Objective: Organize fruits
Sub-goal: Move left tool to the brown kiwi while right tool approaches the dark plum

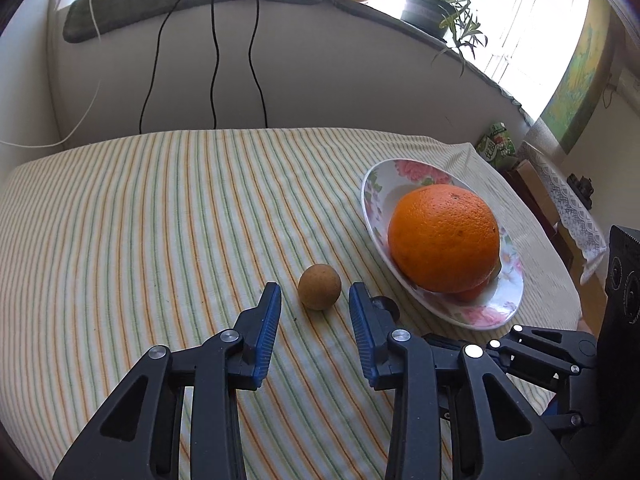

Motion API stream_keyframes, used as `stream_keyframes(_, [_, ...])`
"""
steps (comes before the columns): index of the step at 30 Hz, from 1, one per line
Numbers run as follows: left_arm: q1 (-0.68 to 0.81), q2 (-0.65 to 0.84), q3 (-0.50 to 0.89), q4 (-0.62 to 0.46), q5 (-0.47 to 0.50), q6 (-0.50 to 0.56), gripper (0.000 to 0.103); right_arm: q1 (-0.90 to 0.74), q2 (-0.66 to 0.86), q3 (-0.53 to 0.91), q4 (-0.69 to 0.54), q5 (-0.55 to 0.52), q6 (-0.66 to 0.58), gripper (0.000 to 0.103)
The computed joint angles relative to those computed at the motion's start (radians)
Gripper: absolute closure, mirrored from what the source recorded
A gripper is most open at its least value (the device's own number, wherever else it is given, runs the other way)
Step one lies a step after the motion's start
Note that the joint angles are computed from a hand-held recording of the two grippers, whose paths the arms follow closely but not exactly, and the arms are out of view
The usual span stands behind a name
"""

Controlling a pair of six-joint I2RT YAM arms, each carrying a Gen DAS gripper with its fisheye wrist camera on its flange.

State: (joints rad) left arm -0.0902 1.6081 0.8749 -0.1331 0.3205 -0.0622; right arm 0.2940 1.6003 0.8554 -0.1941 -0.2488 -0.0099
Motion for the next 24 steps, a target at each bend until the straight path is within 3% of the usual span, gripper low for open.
stream_keyframes(12, [0.057, 0.068, 0.037, -0.019, 0.136, 0.07, 0.079, 0.07, 0.08, 0.085, 0.0, 0.173, 0.092, 0.077])
stream_keyframes(24, [0.107, 0.032, 0.007, -0.001, 0.155, 0.068, 0.08, 0.139, 0.098, 0.104, -0.007, 0.289, 0.112, 0.077])
